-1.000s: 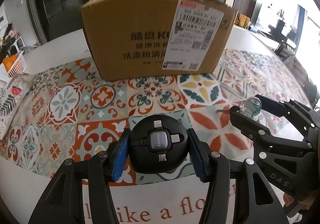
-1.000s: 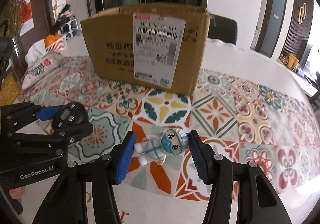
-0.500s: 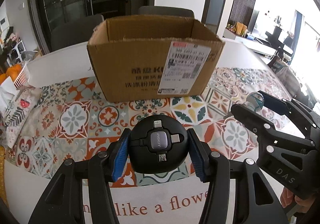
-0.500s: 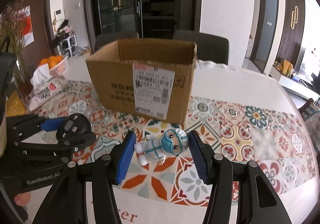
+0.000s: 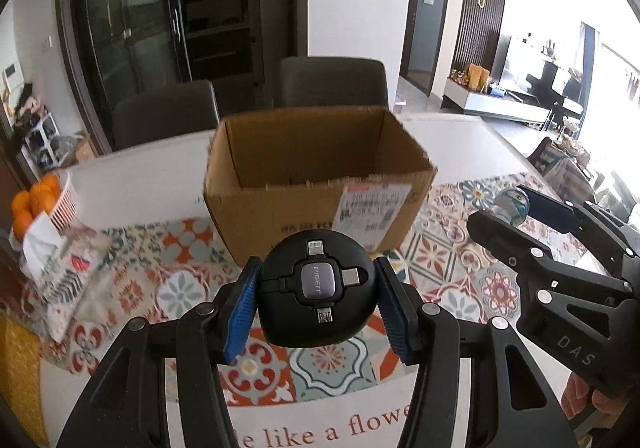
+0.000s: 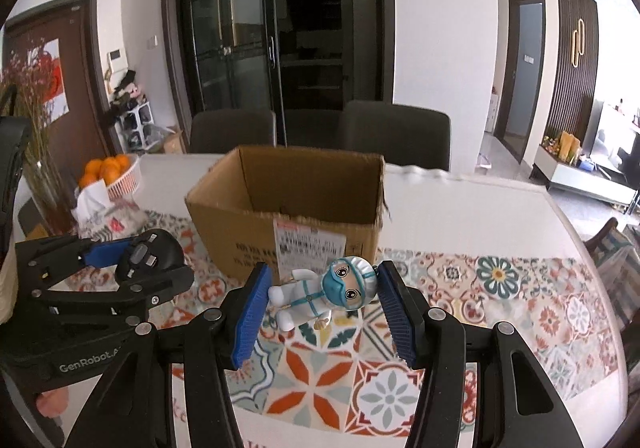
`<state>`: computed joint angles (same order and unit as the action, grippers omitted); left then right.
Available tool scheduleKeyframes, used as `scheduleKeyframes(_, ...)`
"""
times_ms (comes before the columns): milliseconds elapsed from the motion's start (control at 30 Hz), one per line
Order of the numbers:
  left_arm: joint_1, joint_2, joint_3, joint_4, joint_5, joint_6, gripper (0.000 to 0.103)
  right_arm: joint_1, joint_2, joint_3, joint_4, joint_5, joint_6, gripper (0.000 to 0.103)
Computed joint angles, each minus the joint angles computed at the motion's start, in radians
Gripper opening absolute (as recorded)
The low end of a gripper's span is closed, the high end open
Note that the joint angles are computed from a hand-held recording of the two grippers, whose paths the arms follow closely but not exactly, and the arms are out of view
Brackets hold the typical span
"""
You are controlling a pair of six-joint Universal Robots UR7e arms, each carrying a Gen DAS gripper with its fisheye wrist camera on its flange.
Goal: Organize rigid objects
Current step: 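Carry the cable reel and figurine over the cardboard box with both tools, then open both tools to drop the reel and figurine into the box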
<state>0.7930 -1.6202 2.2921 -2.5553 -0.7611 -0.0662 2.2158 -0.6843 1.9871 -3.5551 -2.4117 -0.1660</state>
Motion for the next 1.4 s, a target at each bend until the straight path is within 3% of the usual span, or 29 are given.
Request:
scheduleKeyframes(433,0.006,0.043,-0.124,-0.005,0.023,0.082,0.055,0.003,-0.007,-0.111,0.068,0.043,-0.003,0.055)
scheduleKeyframes(700,0.049,0.114,-0.236,0.031,-0.002,0.098,0.055,-0.014,0.009,-0.209,0.152,0.068,-0.011,0.055)
scheduleKeyframes(1033,0.097,0.221,-0.358,0.052,-0.008,0.108,0.055,-0.072,0.016,-0.301,0.314,0.112,0.046,0.055)
scheduleKeyframes(1400,0.168,0.322,-0.472,0.174,-0.024,0.034,0.055,-0.148,0.025,-0.367,0.515,0.175,0.147,0.055)
